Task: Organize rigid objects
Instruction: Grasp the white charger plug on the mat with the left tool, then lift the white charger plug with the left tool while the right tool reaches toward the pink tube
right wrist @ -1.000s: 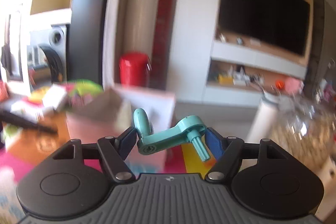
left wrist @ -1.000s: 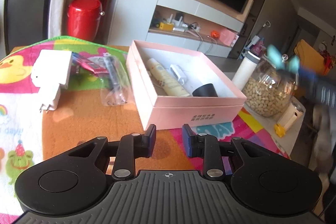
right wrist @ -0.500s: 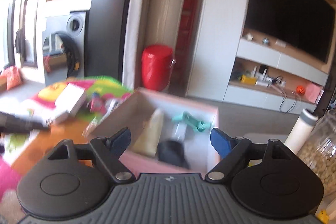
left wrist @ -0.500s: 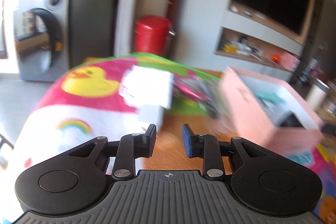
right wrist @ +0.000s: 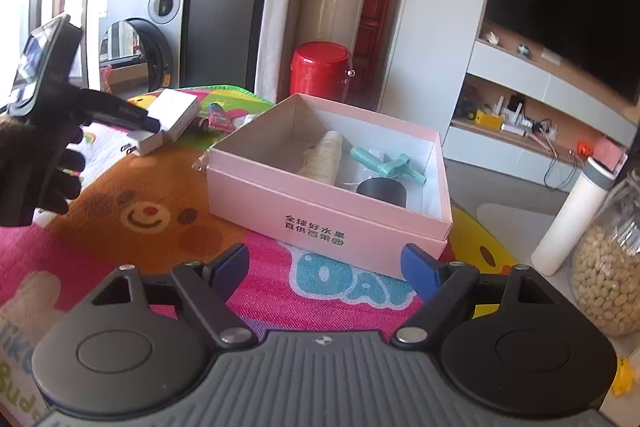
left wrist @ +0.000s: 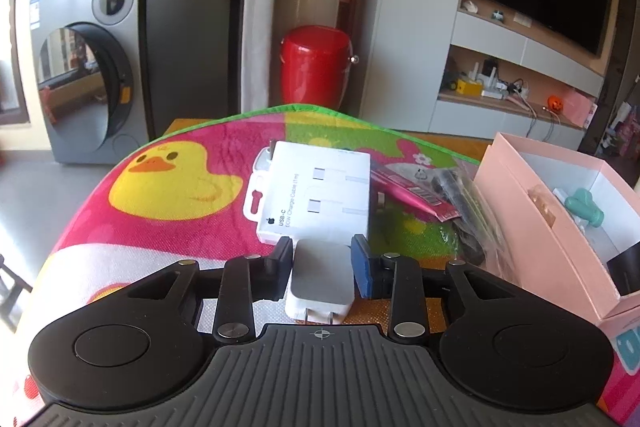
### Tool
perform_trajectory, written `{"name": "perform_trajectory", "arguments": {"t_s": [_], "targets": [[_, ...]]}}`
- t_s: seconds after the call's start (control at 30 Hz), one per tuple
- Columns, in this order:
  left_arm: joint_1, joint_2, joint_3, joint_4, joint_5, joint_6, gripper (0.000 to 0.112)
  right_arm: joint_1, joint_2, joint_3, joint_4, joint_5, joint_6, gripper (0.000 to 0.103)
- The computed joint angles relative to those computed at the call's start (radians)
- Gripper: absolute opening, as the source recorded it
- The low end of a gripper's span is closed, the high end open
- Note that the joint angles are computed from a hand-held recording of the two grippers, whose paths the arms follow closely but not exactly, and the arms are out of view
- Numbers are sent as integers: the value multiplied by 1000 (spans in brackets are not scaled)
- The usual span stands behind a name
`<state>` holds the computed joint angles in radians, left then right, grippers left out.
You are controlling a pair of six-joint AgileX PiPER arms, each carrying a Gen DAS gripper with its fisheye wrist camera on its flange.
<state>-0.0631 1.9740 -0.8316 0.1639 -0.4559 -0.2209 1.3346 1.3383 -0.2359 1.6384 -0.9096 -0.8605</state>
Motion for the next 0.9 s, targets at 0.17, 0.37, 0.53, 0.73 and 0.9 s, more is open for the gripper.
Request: {"name": "perform_trajectory", "arguments": {"t_s": [0.17, 0.37, 0.53, 0.73, 0.9], "targets": [[0, -14, -4, 91, 30, -66, 36, 8, 8, 7, -34, 27, 30, 83], [-3, -12, 14, 150, -3, -59, 36, -12, 28, -2, -62, 67, 50, 83], [19, -36, 46, 331, -20, -173, 36, 8, 3, -15, -36, 55, 1, 83], [75, -84, 136, 463, -79, -246, 36, -99, -26, -111, -41, 62, -149, 83], [170, -88, 176, 585, -166, -390, 34, -299, 46, -332, -88, 238, -378, 83]]}}
